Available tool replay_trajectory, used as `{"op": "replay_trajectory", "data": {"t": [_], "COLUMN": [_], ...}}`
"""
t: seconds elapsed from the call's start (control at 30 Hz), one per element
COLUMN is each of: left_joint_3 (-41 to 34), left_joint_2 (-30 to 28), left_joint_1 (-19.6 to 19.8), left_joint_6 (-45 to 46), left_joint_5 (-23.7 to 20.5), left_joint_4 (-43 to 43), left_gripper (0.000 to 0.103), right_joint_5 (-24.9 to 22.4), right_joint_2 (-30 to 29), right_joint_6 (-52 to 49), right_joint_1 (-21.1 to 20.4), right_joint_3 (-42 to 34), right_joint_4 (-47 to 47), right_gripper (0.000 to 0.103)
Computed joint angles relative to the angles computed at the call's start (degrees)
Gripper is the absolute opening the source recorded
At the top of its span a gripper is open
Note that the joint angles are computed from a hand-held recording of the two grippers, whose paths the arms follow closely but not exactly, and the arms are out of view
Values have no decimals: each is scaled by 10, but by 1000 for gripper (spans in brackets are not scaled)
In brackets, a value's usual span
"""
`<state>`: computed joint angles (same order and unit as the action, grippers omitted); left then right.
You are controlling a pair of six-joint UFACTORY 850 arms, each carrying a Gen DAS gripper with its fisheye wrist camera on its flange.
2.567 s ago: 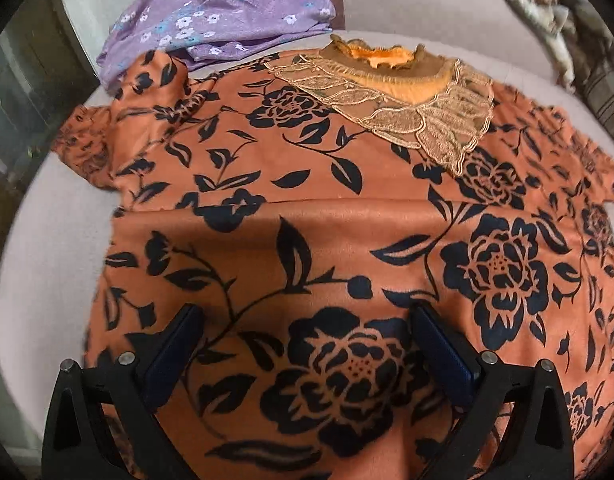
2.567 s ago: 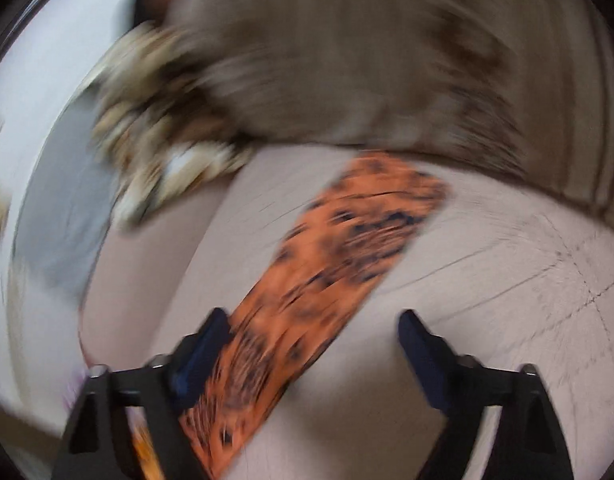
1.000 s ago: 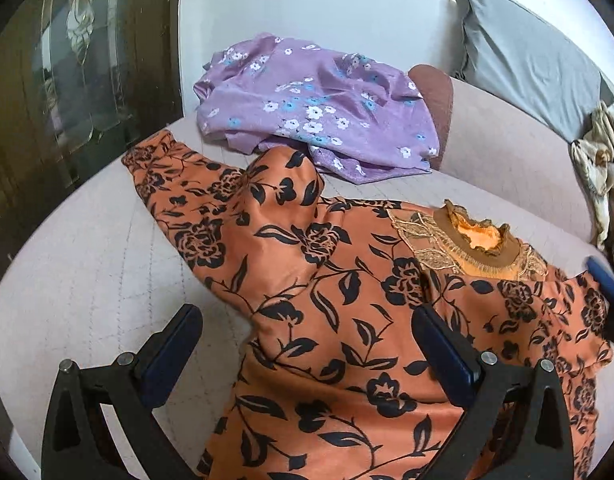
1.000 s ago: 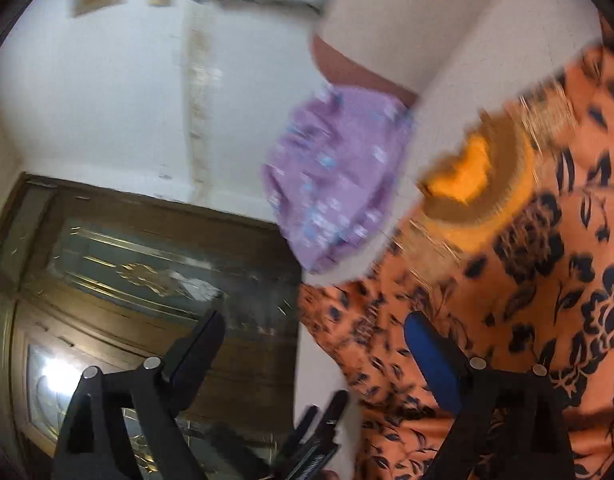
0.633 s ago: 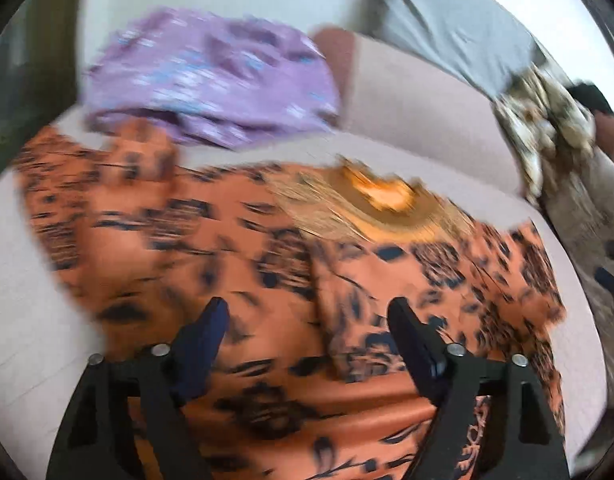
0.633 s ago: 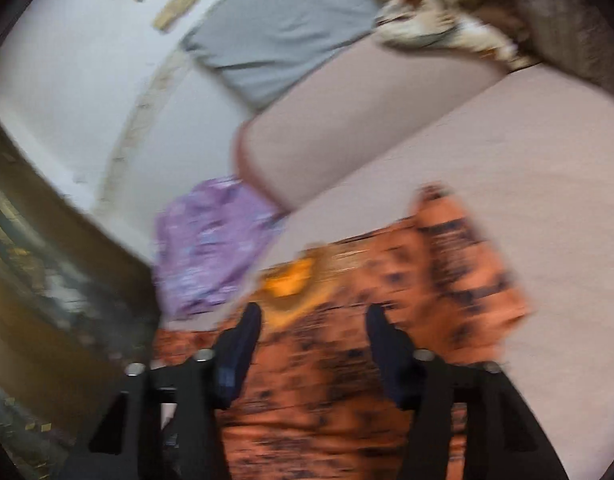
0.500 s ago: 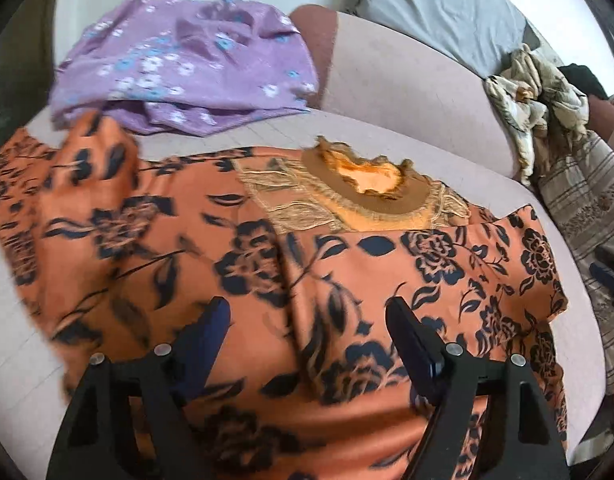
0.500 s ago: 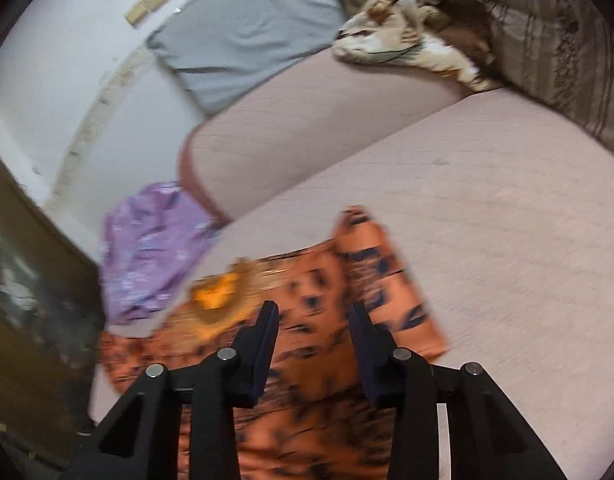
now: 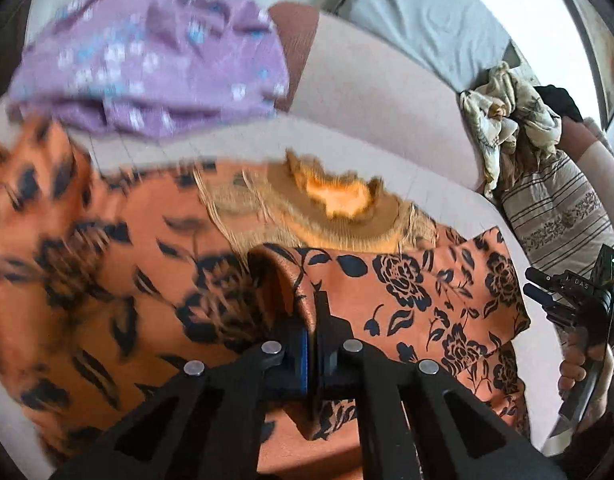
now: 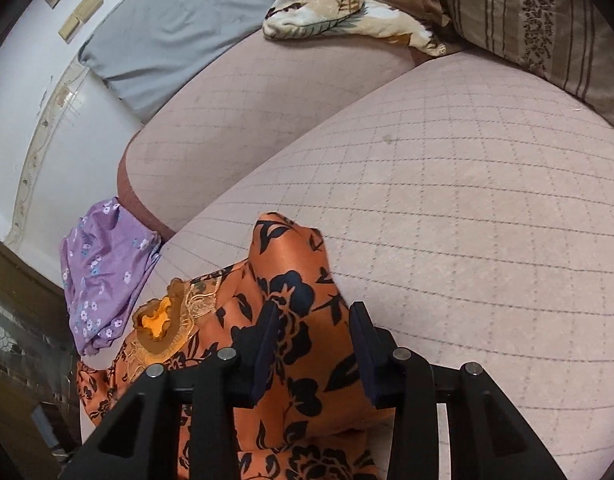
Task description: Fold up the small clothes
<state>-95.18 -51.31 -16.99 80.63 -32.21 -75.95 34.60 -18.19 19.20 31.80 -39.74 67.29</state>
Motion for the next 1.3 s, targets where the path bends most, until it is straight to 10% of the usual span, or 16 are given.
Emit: {"op": "replay_trajectory", "data": {"t": [0.13,0.27,0.43,0.6,0.7,0.83,1.1,1.3], "left_joint_3": [2,-38,-88,-6,21,-18,-171,-365], "left_joint_2": [9,-14,-42,31,61,24,-92,-211], "left_joint_1": [5,7,15,49,80,127,180,168], "left_joint_6": [35,-141,-329,-83,39,-94,-472,-682], "left_joint_5": [52,118,61,122,210,256,125,14], "left_joint_4": [-32,122,298,41,-134,-128,104,317], "left_gripper": [3,3,16,68,88,89,87,49], "right_joint_5": [22,21,-104,-57,-2,-8,-29,-43], "right_joint_2": [1,-15,-71,-58,-43,-46,-84,-98], "right_joint_6": [22,90,152,82,60,51,-15,-28], "right_joint_1": [11,8,-25,-3,20,27,28,23], "right_joint_3": [1,-6,-58,-55,-45,-56,-102,-115], "right_joint_4": [-35,-126,-242,-176,-157,-151,-115,-118], "right_gripper": [39,39,39,41,64,68,68,68]}}
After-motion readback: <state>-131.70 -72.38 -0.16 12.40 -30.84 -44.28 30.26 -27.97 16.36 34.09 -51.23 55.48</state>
